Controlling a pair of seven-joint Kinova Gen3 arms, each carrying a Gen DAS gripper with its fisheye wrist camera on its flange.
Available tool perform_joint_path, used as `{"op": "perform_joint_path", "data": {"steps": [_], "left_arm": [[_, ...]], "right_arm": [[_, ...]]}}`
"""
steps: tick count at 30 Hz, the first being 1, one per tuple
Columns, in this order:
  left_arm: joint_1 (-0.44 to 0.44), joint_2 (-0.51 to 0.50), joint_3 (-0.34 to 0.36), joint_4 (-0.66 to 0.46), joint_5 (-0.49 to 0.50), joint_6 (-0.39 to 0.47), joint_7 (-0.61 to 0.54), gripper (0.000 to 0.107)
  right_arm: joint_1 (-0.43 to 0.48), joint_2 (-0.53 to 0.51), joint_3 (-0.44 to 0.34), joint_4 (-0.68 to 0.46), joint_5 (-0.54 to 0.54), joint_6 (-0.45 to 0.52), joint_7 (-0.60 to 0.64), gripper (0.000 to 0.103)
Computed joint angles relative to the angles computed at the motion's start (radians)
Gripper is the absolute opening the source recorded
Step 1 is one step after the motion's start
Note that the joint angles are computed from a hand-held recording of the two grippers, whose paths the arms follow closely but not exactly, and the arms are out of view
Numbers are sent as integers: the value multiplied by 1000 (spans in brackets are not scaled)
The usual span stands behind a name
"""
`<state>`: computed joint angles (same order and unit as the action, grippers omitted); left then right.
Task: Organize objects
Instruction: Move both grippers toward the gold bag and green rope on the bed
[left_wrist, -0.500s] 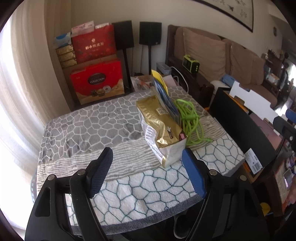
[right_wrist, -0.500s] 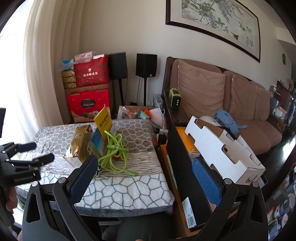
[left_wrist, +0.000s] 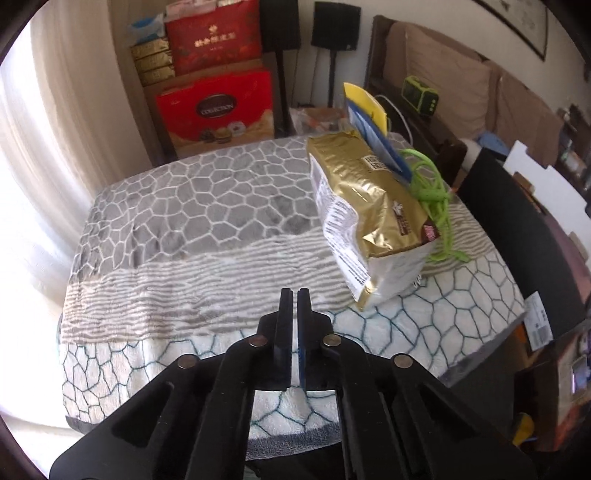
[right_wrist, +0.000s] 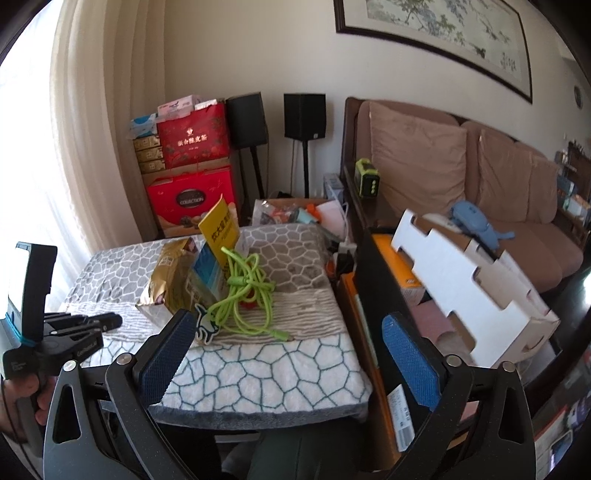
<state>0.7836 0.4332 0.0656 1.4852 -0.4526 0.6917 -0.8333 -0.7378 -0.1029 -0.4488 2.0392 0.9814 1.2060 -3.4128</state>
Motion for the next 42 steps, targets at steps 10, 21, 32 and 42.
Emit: {"op": "perform_joint_path", "data": {"steps": [10, 21, 32, 42], "left_arm": [[-42, 19, 33, -14, 73, -29, -76, 0], [-73, 9, 52, 35, 146, -150, -170, 0], [-41, -12, 16, 51, 196, -203, -207, 42], [90, 43, -48, -34, 38, -174, -127, 90]], "right_arm": [[71, -31, 49, 79, -56, -210, 9, 29], [153, -44, 64, 148, -73, -401, 78, 5], [231, -48, 77, 166, -20, -536, 186, 19], [269, -97, 50, 247, 12, -595, 90, 48]]}}
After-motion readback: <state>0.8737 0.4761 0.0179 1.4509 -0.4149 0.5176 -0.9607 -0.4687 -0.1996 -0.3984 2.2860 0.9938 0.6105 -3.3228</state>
